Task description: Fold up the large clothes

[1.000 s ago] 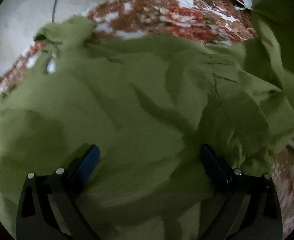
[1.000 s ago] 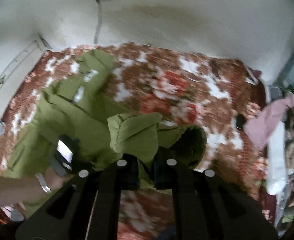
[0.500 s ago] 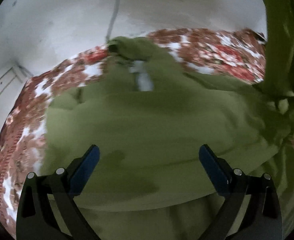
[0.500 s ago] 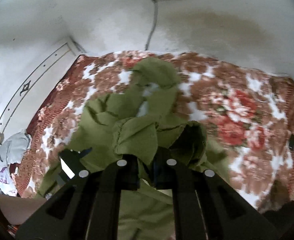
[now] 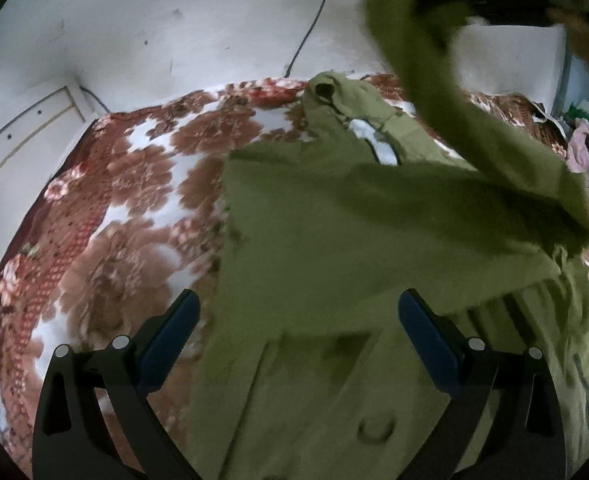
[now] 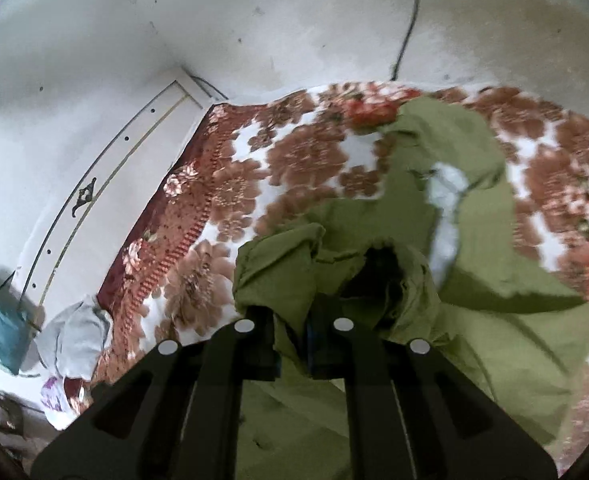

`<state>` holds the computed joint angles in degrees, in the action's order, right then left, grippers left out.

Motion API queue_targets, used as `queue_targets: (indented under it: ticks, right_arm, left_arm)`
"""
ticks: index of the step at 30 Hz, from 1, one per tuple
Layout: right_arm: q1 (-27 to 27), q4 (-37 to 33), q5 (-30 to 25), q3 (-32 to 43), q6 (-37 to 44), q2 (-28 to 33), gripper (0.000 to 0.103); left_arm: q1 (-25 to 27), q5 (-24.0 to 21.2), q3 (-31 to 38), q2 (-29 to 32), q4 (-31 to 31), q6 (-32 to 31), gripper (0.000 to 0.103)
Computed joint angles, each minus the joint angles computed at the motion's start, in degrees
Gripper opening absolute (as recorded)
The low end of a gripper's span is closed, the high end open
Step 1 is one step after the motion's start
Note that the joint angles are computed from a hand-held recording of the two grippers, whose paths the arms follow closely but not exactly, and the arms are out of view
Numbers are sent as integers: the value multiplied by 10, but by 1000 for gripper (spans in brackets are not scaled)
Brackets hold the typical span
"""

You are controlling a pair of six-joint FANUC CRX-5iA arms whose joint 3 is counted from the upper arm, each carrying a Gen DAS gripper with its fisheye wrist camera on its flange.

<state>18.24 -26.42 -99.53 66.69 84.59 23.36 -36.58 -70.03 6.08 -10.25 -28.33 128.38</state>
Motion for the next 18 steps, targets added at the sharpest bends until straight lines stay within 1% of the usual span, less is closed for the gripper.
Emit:
queue_targets:
  ticks: [2,7,10,11,14,15,16,17,18]
  right_arm:
    - [37,22,35,-58,-7,-13,9]
    - [92,37,83,-179,-23,-34,9]
    - [122,53,110,-245,-18,-47,9]
    - [132,57,117,-264,-17,-50,9]
    - [157,72,129,-303,-9,-55,10]
    - [164,80,135,-312,-5,-57,11]
    - [169,83,133,-317,4,-56,11]
    - [171,81,130,-320,9,-56,15]
    - [172,77,130,-324,12,-56,16]
  left_arm:
    - [-4,-11,-22,-21,-3,-4,98]
    - [2,-34,-69,-60,1,-14,98]
    - [-40,-84,-57,-51,-73,-7,98]
    - [-33,-87,-60,-50,-71,-4,98]
    - [-3,-71,-72,-53,-42,18,98]
    - [10,-53,-80,-56,-25,27,98]
    - [18,-39,-89,-57,-11,28,98]
    - [23,-30,-95,-55,0,27,98]
    - [26,-28,-101,-48,11,20,98]
